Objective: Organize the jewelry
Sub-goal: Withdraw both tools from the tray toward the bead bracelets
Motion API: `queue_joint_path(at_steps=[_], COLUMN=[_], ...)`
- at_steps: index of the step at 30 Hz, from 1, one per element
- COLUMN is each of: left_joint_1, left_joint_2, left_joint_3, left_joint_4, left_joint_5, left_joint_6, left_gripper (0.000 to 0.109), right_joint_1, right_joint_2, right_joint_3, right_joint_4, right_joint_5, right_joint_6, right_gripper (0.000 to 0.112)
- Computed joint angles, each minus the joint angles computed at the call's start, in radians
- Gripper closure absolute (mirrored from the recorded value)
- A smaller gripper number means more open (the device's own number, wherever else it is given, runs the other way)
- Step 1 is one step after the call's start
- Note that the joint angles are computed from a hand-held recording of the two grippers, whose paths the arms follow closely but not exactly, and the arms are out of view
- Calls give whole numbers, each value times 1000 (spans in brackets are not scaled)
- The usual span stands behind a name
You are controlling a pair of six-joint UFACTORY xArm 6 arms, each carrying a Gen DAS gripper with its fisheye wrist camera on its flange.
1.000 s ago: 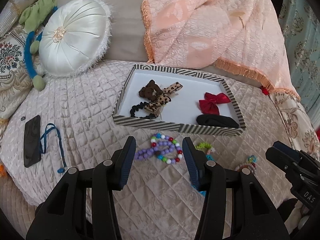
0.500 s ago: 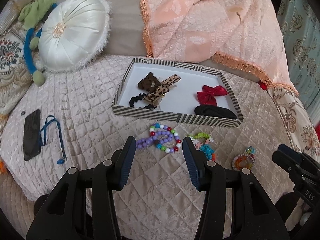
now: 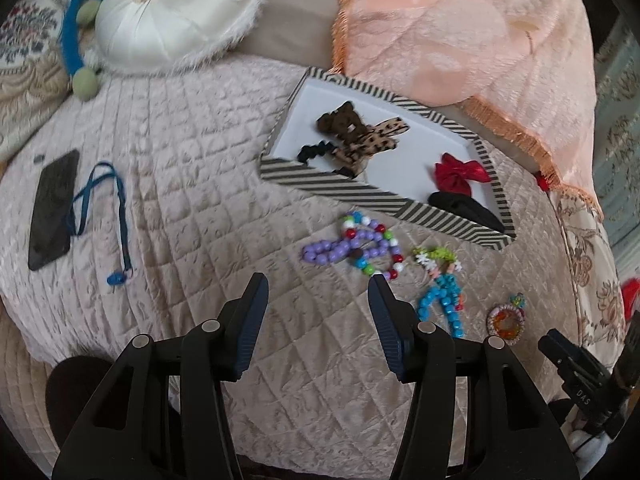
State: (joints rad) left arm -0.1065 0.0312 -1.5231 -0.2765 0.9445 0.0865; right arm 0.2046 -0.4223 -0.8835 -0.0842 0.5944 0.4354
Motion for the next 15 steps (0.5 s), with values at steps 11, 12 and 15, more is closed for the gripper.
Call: queue_joint_path(at_steps=[11,12,15], left_joint_1=[18,16,12], left_joint_2=[33,34,37], left_joint_3=[-25,-25,-23], left_joint_4=[-15,-14,-10], left_joint_5=[21,23,24], left_joint_6=[-12,-11,-5], left_gripper=[57,57,57], right_joint_1=[5,0,-11], right_joint_2=[57,64,86], right_joint_3=[-12,-11,-10], right_joint_4=[111,130,210], right_joint_5=[-27,-36,-65], right_joint_6=[-82,-85,-116], right_gripper=[83,84,87])
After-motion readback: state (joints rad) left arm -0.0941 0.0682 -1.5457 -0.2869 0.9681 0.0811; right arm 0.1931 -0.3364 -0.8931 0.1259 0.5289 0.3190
